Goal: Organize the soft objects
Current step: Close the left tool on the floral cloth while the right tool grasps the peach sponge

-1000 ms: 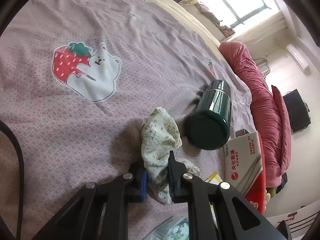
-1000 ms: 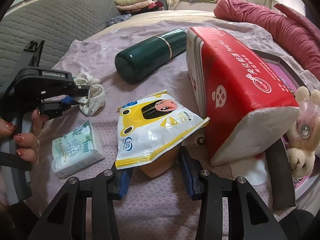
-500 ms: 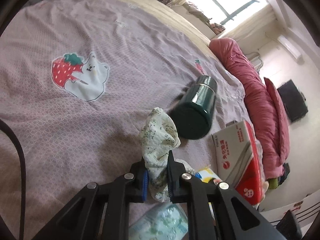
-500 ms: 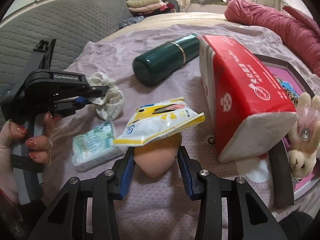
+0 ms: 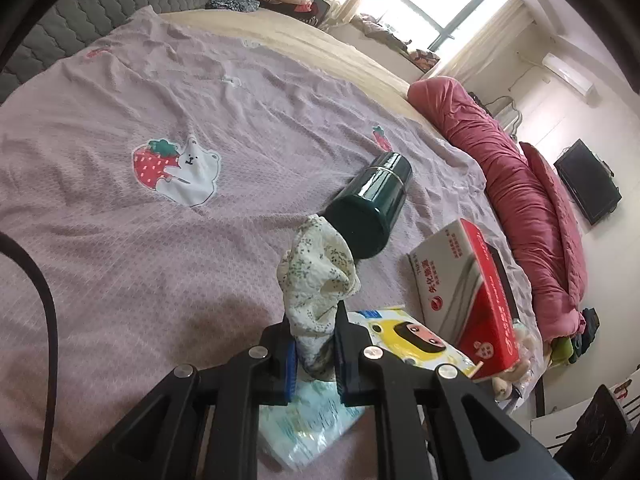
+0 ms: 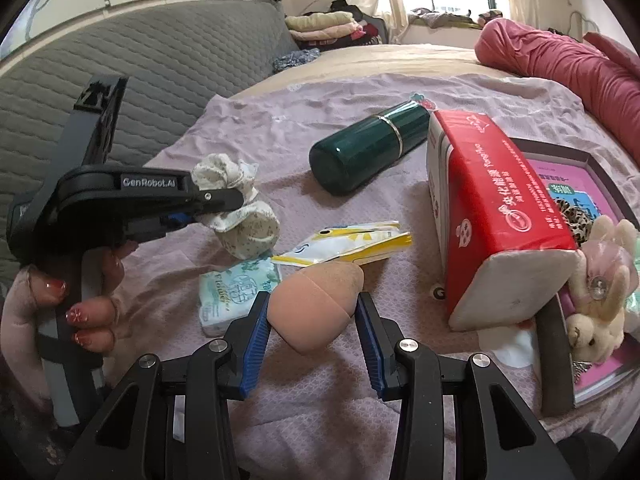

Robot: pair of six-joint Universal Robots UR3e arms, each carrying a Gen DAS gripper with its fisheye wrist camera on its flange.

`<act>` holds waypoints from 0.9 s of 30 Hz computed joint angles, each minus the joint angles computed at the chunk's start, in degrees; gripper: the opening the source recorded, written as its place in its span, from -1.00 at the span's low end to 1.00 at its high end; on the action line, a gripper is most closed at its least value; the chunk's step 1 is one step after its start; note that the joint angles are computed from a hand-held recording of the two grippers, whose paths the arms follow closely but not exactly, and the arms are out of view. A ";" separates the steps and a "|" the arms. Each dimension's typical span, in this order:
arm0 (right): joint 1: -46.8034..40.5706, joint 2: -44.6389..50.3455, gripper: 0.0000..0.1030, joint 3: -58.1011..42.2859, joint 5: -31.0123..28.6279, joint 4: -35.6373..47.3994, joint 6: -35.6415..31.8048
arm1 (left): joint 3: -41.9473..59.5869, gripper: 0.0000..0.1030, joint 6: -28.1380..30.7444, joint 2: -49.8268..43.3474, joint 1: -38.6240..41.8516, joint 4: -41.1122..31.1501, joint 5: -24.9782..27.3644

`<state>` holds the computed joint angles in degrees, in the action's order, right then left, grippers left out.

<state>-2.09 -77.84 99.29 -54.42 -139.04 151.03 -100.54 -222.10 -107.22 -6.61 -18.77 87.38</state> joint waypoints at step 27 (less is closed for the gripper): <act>-13.27 -9.80 -0.16 3.11 11.77 3.53 -1.39 | 15.19 -0.71 -6.82 1.23 -16.88 -16.01 14.50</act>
